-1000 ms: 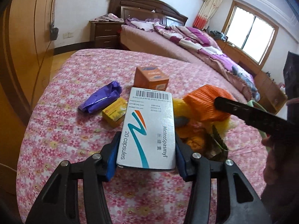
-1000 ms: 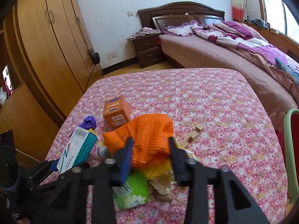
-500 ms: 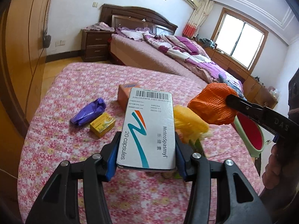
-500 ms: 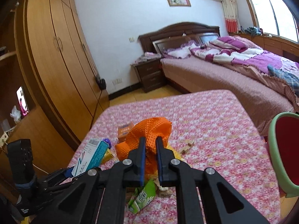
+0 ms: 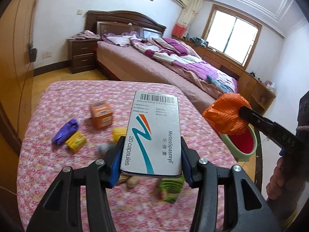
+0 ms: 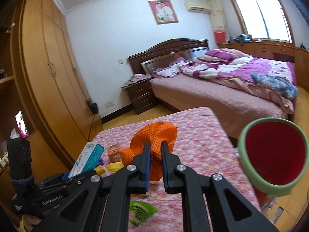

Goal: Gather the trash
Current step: 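Carry both items to the red bucket and release them inside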

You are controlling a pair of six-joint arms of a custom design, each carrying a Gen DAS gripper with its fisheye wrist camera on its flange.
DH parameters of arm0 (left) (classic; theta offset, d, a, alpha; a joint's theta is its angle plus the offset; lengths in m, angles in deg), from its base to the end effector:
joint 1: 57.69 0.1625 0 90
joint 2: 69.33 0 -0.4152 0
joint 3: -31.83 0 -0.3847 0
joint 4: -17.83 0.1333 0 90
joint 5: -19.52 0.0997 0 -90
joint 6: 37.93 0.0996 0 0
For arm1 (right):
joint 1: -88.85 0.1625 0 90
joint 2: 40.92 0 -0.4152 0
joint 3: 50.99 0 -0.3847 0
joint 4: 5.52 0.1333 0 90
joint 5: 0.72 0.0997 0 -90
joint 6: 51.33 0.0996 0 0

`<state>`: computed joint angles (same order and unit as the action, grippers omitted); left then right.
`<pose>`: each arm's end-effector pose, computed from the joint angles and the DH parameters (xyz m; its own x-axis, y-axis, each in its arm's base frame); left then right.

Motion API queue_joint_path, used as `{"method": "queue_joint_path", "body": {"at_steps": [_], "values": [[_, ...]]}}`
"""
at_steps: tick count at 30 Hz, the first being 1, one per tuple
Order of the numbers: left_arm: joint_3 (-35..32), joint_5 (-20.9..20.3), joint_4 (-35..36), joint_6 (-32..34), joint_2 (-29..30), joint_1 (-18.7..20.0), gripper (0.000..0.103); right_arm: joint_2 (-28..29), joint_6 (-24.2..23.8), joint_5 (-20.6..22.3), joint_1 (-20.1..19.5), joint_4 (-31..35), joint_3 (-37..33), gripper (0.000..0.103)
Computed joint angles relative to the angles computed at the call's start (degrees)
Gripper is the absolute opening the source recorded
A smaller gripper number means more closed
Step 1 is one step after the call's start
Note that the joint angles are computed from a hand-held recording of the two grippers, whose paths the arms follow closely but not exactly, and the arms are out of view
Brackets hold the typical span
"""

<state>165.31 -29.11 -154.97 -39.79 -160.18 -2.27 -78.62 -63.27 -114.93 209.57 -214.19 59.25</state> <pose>-0.0638 -0.4434 0.3243 -0.8735 0.0545 -0.4838 0.4056 0.6312 -0.6611 0.3750 -0.4501 0.0584 -0.8416 -0.3304 0.4272 -0.5398 0.5391 -0.6465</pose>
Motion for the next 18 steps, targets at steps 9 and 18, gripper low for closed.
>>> {"method": "queue_joint_path", "body": {"at_steps": [9,18], "values": [[-3.8,-2.6,1.4,0.5,7.2,-3.3,0.052,-5.3,1.0,-3.3,-3.2,-7.2,6.8,0.012],[-9.9,-5.2,2.0,2.1,17.3,-4.2,0.052,-8.4,1.3,-6.8,-6.9,-11.5,10.1,0.012]]}}
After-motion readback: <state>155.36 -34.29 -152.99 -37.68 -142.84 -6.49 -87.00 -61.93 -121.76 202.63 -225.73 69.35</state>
